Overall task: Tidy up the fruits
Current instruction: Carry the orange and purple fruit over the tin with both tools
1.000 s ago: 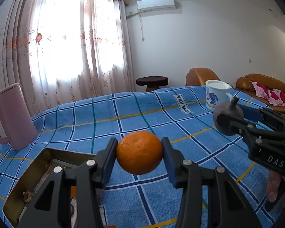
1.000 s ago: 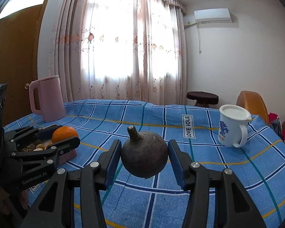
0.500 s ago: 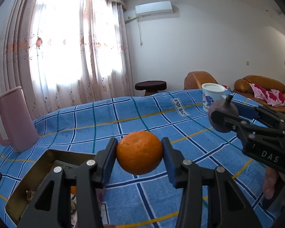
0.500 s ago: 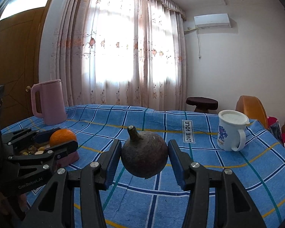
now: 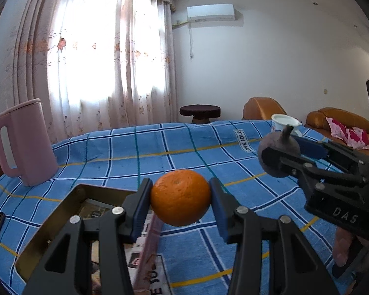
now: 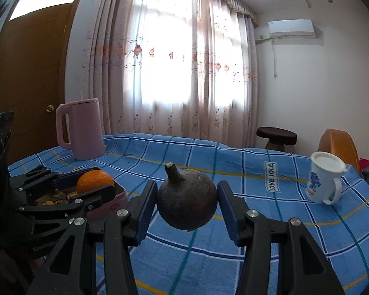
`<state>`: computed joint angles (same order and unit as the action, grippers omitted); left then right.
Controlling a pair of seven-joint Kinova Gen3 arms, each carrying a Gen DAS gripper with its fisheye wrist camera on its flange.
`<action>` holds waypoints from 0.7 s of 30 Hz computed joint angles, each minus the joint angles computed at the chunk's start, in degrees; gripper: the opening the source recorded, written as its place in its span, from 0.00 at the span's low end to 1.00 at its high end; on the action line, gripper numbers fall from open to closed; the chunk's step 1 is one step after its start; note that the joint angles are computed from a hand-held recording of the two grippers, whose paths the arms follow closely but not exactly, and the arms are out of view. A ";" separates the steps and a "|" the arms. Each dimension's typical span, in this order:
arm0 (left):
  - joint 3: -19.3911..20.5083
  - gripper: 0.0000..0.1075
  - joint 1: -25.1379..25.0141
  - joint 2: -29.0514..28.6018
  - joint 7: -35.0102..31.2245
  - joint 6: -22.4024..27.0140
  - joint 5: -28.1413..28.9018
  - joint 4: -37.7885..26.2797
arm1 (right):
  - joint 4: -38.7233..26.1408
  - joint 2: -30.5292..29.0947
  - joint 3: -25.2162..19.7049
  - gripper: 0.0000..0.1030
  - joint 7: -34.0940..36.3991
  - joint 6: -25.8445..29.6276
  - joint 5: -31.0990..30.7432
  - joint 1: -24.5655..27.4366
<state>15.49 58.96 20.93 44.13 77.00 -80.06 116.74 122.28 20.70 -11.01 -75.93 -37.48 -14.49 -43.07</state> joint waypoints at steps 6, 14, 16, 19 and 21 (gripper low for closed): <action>0.64 0.45 0.40 -1.72 1.11 1.34 1.23 1.54 | -2.40 0.54 0.08 0.51 1.79 2.21 -0.79 -1.73; 1.78 0.45 -0.25 -3.94 1.42 2.18 3.38 3.21 | -5.81 1.02 -0.56 0.51 1.48 5.58 1.09 -2.16; 2.03 0.45 -0.61 -4.75 1.50 2.17 4.01 3.86 | -7.39 1.39 -0.54 0.51 1.51 7.13 1.40 -2.57; 2.53 0.45 -0.87 -5.71 1.51 2.62 5.06 4.61 | -8.83 1.87 -0.25 0.51 1.83 8.39 1.49 -3.45; 2.85 0.45 -1.15 -6.33 1.47 2.78 5.68 5.14 | -10.07 2.26 -0.30 0.51 1.68 9.61 1.78 -3.81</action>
